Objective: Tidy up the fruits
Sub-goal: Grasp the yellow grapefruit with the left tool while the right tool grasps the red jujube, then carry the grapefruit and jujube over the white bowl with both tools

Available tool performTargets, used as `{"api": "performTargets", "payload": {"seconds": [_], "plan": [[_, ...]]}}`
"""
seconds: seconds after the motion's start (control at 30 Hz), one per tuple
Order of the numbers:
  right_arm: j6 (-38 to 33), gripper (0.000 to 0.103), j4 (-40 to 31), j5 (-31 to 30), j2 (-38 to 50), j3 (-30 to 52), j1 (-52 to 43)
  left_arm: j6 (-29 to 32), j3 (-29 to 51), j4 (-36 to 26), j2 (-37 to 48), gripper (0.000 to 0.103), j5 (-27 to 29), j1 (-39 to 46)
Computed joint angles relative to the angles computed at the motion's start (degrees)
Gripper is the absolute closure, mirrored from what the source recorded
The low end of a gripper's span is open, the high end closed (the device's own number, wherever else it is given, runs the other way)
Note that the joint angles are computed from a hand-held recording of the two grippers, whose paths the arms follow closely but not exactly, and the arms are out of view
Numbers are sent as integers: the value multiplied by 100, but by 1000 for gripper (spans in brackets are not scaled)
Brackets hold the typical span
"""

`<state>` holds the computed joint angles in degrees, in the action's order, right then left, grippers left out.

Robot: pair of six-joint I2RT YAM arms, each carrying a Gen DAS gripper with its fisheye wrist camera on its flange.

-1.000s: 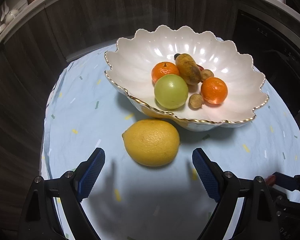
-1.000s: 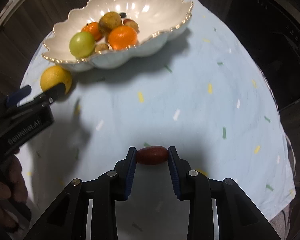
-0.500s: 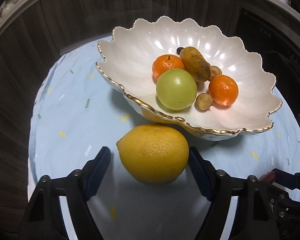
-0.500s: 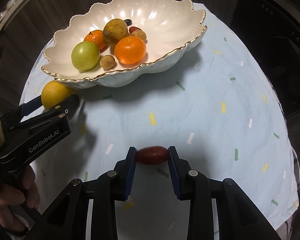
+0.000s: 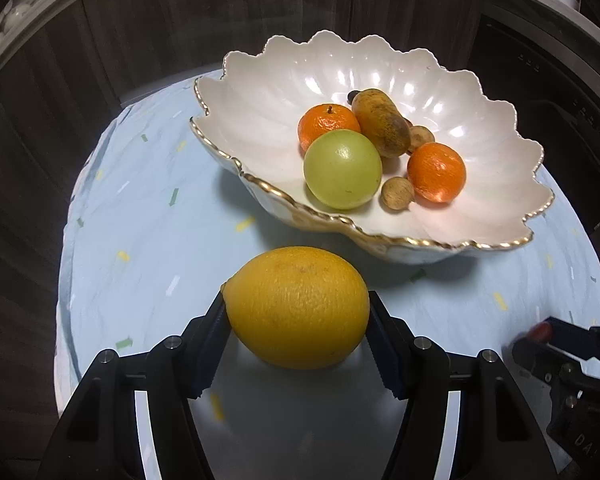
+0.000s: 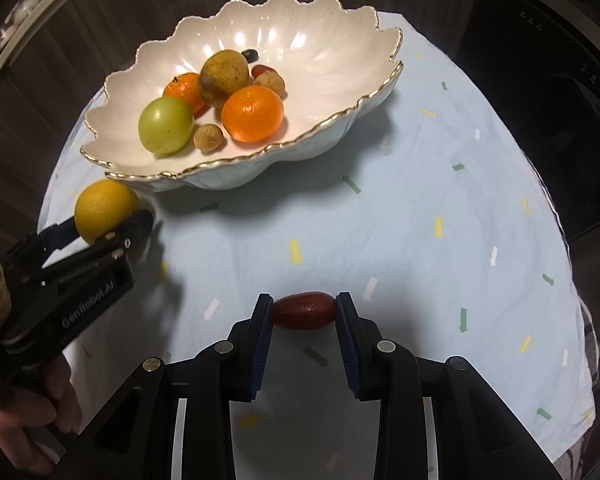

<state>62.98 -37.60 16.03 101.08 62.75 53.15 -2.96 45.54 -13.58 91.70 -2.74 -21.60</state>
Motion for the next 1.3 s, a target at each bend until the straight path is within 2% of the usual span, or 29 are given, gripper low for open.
{"api": "performTargets", "payload": {"seconds": [0.57, 1.3], "plan": [[-269, 70, -240, 254, -838, -11, 51, -484, 130, -1211, -1214, 40, -458, -255], [-1296, 70, -320, 479, -1465, 247, -545, -712, 1358, -1903, -1035, 40, -752, -678]]}}
